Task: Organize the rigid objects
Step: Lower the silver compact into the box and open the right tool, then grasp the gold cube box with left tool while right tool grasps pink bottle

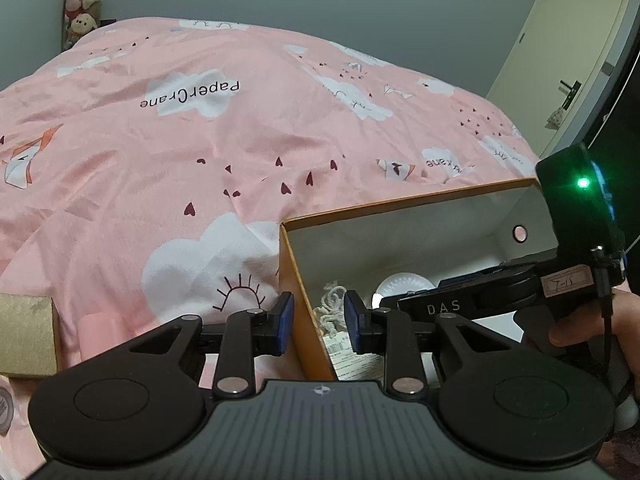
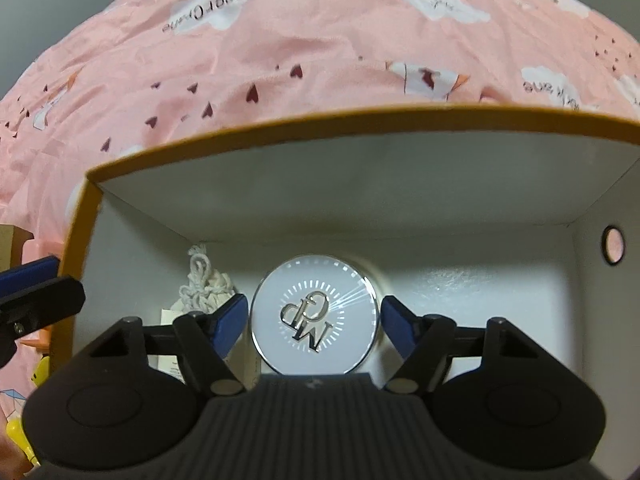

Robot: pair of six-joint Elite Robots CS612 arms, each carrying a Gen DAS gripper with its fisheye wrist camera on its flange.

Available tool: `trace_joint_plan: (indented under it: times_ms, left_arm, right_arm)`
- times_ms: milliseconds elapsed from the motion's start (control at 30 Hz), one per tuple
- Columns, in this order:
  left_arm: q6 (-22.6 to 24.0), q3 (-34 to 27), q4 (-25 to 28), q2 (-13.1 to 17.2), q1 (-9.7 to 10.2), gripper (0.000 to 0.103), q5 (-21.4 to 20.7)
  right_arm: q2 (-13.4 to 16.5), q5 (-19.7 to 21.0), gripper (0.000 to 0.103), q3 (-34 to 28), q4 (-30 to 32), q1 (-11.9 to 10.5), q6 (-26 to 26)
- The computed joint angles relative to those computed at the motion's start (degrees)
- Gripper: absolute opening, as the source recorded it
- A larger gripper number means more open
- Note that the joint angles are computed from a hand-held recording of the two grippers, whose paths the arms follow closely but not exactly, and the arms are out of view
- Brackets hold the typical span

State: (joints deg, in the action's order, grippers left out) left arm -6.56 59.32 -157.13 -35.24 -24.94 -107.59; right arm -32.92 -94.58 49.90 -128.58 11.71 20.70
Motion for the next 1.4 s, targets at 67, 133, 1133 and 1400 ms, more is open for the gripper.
trace_joint_plan:
  times_ms: [67, 133, 1133, 1400]
  left_arm:
    - [-0.12, 0.92, -1.44, -0.49, 0.01, 0.033, 0.26]
    - [-0.43, 2.19, -3.61, -1.14, -0.03, 0.034, 0.89]
    - [-9.3, 13.65, -11.08, -7.56, 5.49, 0.051, 5.63]
    - [-19.08, 12.07, -10.27, -5.96, 8.76, 0.069, 4.04]
  right_arm:
    - [-0.84, -1.7, 0.072, 1.19, -1.79, 0.46, -1.11]
    - [-1.96, -3.54, 0.073, 2.8, -4.7, 1.17, -3.0]
    - [-0.8, 0.66, 0.073, 2.69, -24.56, 8.89, -11.99]
    - [4.05, 2.01, 0.073, -5.03, -19.91, 9.5, -8.31]
